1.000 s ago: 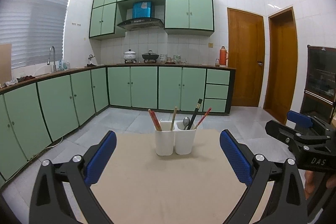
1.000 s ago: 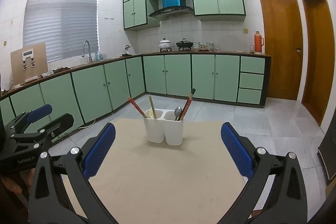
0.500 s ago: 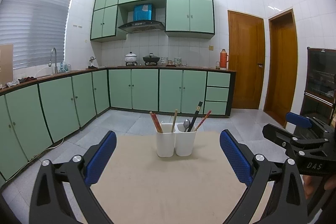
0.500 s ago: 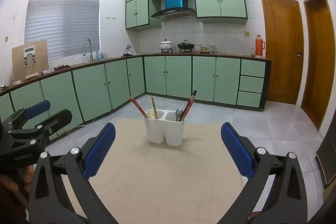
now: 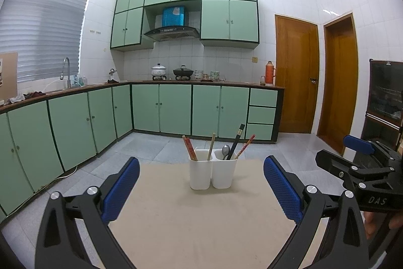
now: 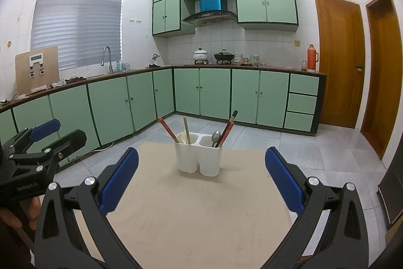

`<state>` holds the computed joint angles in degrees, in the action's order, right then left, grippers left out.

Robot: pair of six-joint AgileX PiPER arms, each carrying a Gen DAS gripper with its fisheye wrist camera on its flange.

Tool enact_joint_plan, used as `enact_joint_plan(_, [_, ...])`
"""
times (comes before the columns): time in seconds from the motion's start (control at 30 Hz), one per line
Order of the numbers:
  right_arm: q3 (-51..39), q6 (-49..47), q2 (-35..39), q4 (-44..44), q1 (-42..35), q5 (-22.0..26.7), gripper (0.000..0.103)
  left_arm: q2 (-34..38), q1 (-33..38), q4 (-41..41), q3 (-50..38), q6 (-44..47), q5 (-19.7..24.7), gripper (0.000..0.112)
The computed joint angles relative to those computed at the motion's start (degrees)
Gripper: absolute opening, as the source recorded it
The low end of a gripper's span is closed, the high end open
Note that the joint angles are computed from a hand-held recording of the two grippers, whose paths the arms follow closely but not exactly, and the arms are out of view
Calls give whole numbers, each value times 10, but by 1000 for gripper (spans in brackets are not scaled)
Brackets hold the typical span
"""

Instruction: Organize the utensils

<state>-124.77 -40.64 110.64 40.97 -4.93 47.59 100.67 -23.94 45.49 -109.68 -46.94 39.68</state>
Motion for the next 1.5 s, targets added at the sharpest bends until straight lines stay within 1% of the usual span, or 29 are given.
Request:
enact_joint_plan(0.97, [0,-4,-1,2,-1,2,98,-6,-2,4,3,-3,4,97])
enact_joint_plan(1.5, [8,-6,-4,1,1,-2,98,-10,0,-6,5,9,7,97])
